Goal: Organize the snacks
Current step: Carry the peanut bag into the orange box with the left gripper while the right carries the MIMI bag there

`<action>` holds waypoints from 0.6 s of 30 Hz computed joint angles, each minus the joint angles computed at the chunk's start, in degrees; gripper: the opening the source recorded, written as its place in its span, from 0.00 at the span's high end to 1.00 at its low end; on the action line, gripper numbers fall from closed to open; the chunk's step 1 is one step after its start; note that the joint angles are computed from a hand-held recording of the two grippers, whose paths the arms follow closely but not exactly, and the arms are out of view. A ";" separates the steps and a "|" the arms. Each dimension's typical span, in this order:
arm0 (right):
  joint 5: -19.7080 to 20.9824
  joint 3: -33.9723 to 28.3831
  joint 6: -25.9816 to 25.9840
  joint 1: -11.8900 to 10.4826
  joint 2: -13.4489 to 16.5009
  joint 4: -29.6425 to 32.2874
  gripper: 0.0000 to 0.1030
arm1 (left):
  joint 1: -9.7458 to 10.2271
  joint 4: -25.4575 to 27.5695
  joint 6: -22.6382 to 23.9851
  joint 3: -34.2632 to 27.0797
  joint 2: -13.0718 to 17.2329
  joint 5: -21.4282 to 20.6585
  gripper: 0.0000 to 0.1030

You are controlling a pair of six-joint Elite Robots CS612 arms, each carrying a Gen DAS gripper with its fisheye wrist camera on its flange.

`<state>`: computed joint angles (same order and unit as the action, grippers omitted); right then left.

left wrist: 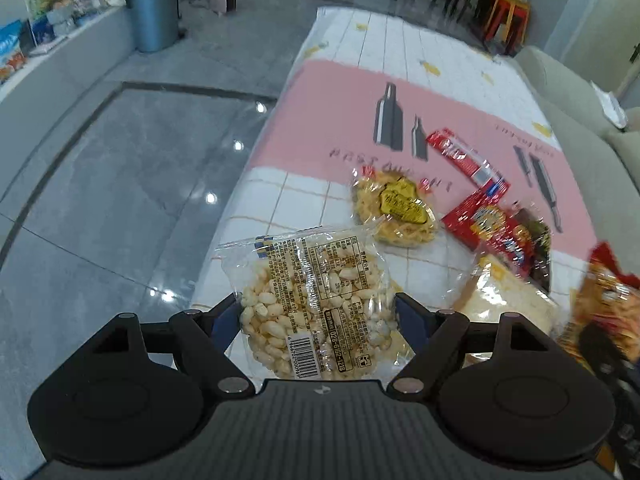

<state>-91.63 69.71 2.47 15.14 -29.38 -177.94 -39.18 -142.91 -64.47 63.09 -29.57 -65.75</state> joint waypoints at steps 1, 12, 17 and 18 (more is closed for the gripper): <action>-0.05 1.53 0.07 -0.24 -0.87 -1.80 0.65 | -0.44 -0.63 0.14 0.59 -0.54 0.88 0.11; 8.54 19.34 4.36 -8.13 -11.33 -16.67 0.65 | -6.18 -10.54 4.45 2.74 -4.64 3.27 0.11; 5.76 24.46 2.16 -11.56 -13.77 -19.35 0.65 | -8.44 -12.99 8.44 -1.09 -3.09 -0.37 0.11; 6.66 25.22 2.40 -12.39 -14.07 -19.02 0.65 | -8.78 -12.72 9.38 -2.64 -2.26 -1.96 0.11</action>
